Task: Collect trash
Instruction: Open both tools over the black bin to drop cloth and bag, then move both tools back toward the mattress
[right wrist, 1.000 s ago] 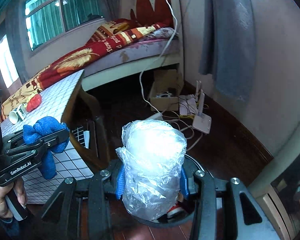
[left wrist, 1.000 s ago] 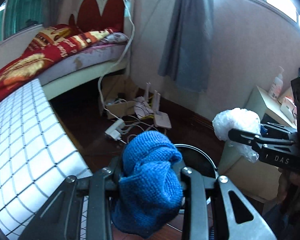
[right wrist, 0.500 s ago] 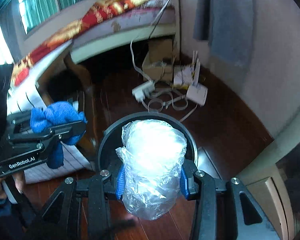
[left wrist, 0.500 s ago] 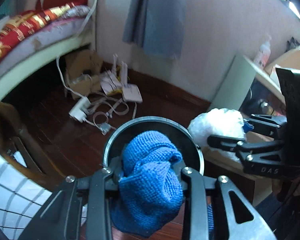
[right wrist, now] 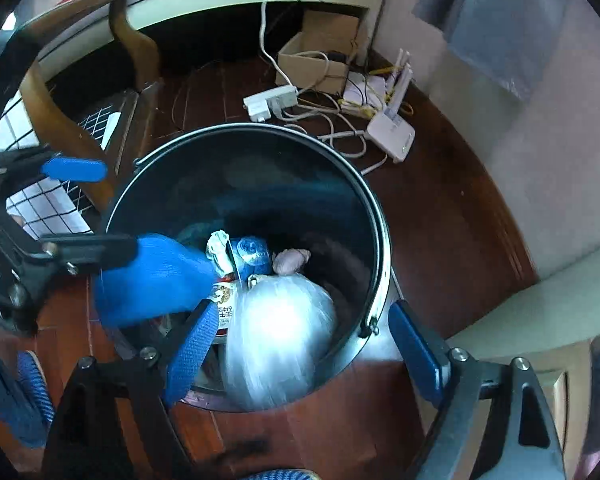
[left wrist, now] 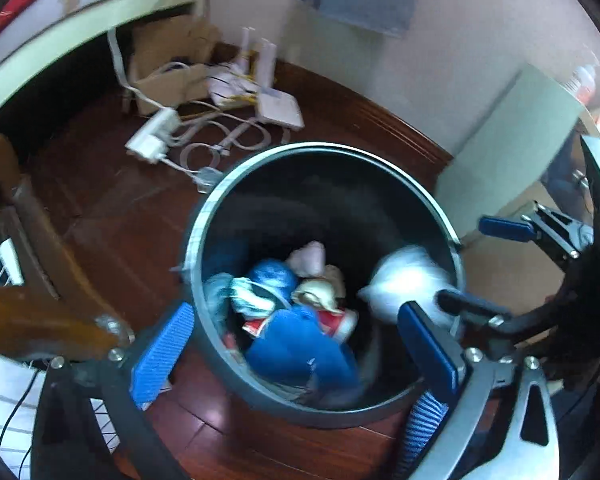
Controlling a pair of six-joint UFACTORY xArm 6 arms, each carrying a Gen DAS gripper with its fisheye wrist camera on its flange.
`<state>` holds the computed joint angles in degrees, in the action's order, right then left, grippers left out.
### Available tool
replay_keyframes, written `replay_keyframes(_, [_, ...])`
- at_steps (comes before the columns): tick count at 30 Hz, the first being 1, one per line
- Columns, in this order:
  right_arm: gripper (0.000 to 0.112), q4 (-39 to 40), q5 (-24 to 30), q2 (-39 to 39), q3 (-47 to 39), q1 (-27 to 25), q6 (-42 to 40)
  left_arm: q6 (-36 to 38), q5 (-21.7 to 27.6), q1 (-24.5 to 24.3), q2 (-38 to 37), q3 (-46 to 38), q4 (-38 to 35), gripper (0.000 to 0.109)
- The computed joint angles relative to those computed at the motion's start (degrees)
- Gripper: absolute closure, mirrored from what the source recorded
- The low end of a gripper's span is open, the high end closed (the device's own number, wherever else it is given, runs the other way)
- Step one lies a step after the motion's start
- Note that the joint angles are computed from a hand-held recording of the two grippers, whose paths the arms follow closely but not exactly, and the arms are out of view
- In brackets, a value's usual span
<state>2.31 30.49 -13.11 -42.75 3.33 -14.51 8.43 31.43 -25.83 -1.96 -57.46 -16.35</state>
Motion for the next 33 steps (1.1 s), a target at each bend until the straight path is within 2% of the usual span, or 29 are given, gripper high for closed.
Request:
replay_keyframes(1, [0.024,-0.29,-0.48,0.20,-0.08,-0.28,0.28,-1.06,-0.93,0.28,-0.67,1.01,1.50,0.006])
replay_keyframes(4, [0.009,-3.60,-1.99,0.59,-0.08,-0.63,3.72,-6.66,-3.37,0.84,-1.74,3.18,8.63,0.006])
replay_keyframes(10, [0.009,-11.11,-1.37,1.19,-1.06,-0.41,12.89,-8.72,-3.13,1.68,-3.19,3.59,11.02,0.006])
replay_keyframes(16, [0.009,-9.33,-0.12,-2.24,-0.41,-0.44,15.77,-10.50,-3.59,1.66,-7.06,4.87,13.88,0.006])
replay_keyframes(25, [0.009,-8.56,1.22,-9.56,-0.19,1.34,18.81,-17.84,-2.59,1.55,-15.22,7.02,21.01,0.006])
replay_keyframes(33, [0.009,-6.52,0.88,-13.66,-2.24,4.10,21.43,-23.07,-1.21,4.48,-23.51,9.31,26.41,0.006])
